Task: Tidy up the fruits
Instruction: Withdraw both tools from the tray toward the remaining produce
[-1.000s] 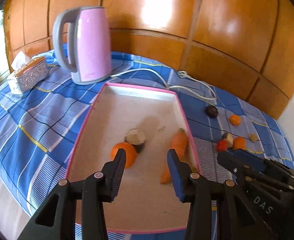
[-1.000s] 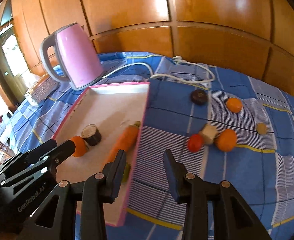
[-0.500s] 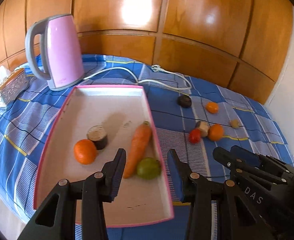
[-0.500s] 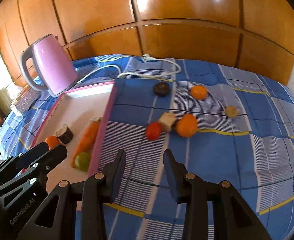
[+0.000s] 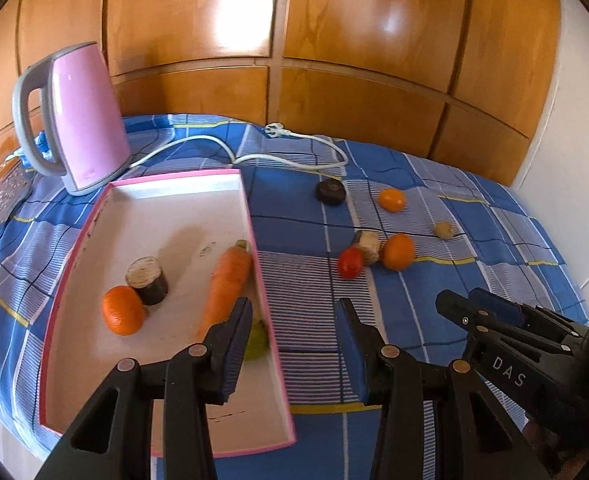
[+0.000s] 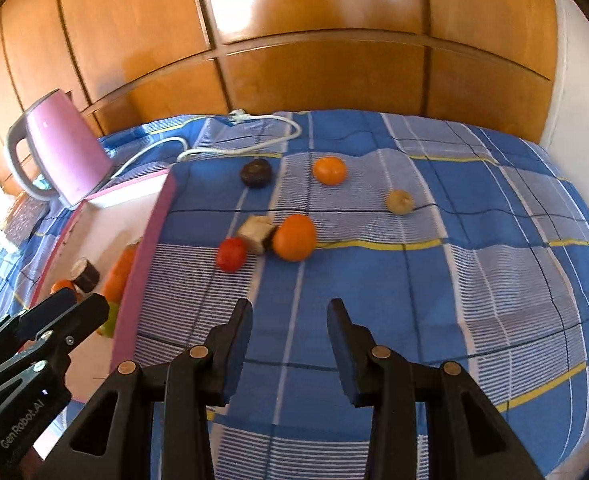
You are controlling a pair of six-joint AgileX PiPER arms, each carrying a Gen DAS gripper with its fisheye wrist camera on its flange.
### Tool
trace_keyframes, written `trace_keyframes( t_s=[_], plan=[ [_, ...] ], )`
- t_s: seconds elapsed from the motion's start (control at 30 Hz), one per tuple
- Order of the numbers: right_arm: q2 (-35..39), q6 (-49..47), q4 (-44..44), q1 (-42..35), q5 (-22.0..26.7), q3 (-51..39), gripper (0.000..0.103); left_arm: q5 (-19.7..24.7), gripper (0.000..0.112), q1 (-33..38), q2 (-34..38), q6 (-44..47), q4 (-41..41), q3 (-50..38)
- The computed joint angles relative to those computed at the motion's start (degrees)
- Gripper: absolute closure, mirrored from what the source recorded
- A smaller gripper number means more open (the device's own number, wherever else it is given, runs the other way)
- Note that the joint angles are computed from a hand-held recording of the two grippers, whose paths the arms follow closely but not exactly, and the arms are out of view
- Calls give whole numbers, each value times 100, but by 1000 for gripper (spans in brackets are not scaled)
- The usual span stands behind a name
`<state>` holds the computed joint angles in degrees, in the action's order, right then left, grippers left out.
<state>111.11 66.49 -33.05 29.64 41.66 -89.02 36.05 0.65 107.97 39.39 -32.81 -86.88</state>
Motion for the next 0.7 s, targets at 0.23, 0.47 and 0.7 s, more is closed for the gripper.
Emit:
trace_keyframes(
  t_s=[0.23, 0.47, 0.7],
  plan=[
    [-161, 248, -78, -161, -103, 377, 64, -30, 69, -221, 80, -15, 77, -60],
    [-207, 261, -17, -304, -212, 557, 64, 70, 69, -395, 318, -256, 251, -324],
    [-142, 94, 170, -419, -344, 594, 64, 475, 69, -518, 879, -684, 444, -1076]
  ],
)
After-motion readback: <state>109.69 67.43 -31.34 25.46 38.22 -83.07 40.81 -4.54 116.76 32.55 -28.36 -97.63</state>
